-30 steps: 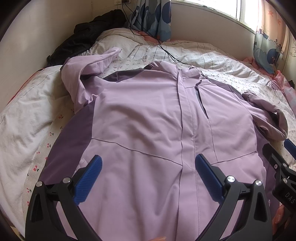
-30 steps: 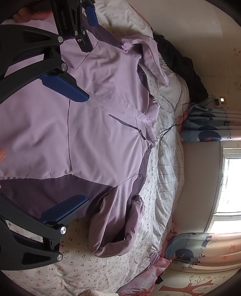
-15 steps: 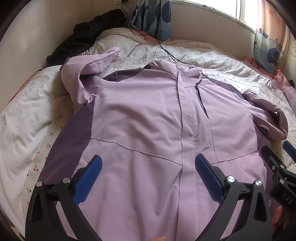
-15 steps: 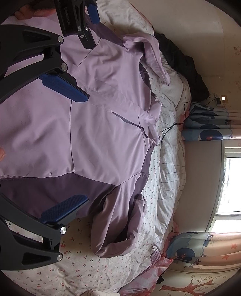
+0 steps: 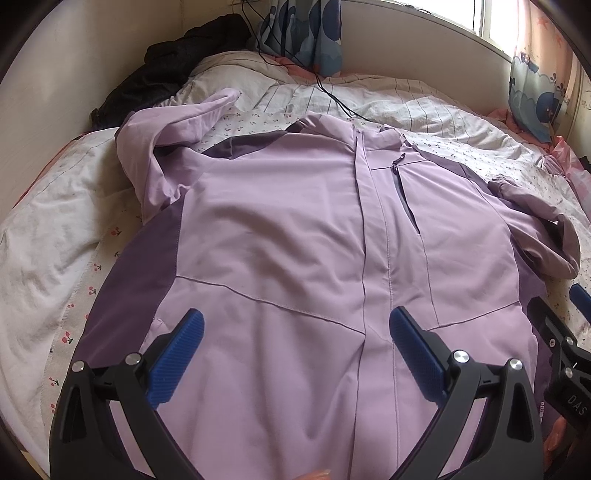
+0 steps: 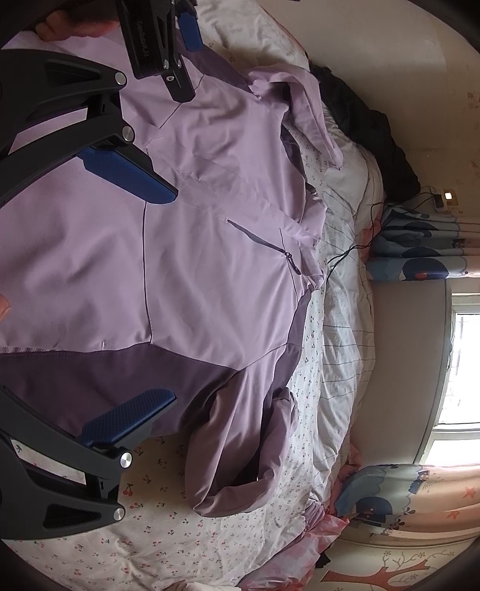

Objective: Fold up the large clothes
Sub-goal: 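Grasp the jacket sleeve cuff with the right gripper and lift it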

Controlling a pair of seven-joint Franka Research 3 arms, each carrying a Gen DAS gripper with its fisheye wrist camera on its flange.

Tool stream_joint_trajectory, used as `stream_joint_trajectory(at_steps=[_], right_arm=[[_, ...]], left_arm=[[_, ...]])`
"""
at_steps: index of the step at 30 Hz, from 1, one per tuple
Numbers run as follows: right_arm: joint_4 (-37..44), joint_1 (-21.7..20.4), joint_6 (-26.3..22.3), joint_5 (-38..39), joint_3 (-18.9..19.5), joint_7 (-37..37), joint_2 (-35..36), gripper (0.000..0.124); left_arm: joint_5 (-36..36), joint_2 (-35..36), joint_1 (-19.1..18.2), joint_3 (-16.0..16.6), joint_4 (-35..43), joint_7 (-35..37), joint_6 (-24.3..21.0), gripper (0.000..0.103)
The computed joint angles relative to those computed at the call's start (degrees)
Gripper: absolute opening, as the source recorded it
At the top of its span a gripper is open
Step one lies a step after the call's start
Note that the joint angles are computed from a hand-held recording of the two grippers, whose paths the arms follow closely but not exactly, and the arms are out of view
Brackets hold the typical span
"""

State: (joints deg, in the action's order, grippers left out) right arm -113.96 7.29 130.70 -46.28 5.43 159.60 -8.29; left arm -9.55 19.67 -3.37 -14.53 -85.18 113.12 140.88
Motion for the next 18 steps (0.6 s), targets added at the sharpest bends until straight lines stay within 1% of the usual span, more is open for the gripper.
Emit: stream_joint_trajectory(at_steps=[2, 4, 5, 6, 8, 9, 12, 14, 16, 17, 18], right_arm=[[0.33, -0.51, -2.21, -3.58, 0.13, -2.24, -1.12, 0.097], [-0.94, -2.28, -2.38, -9.1, -0.5, -3.17, -3.95, 0.097], [-0.8, -2.77, -2.69, -9.64, -1.72, -5.34, -4.63, 0.097], [1.34, -4.56, -4.88, -6.9, -2.76, -11.52, -3.82, 0.097], [6.69, -6.2, -9.6, -1.52, -4.86, -23.35, -0.13, 0.097], [8.96, -6.99, -10.91, 0.08, -5.9, -28.35, 1.79, 0.097], [19.24, -9.21, -15.54, 8.57, -9.55, -44.78, 11.19, 0.097], [24.04, -9.53, -18.77, 10.01, -11.09, -49.81, 16.44, 0.097], [28.02, -9.51, -22.09, 9.53, -12.88, -54.74, 21.79, 0.097], [28.45, -9.42, -22.99, 9.27, -13.84, -55.6, 23.21, 0.091], [28.58, -10.96, -23.48, 9.44, -13.97, -54.14, 23.95, 0.068]], left_arm=[[0.57, 0.68, -0.32, 0.2, 0.98, -0.71, -0.16, 0.096], [1.12, 1.75, -0.57, 0.45, 2.65, -2.07, -0.67, 0.096], [0.87, 2.52, -0.42, 0.4, 3.97, -2.65, -1.48, 0.096], [0.58, 3.1, -0.26, 0.27, 4.99, -3.04, -2.14, 0.096], [0.3, 3.76, -0.05, 0.11, 6.13, -3.64, -2.94, 0.096], [0.16, 4.15, 0.07, 0.02, 6.74, -3.76, -3.53, 0.096], [0.33, 5.11, 0.03, -0.03, 8.26, -4.35, -5.35, 0.096], [0.55, 5.03, -0.06, -0.06, 8.05, -4.47, -5.24, 0.096], [1.2, 4.98, -0.32, 0.04, 7.89, -4.46, -4.83, 0.096], [1.64, 4.99, -0.5, 0.15, 7.84, -4.57, -4.63, 0.096], [1.86, 5.0, -0.55, 0.17, 7.79, -4.62, -4.53, 0.096]])
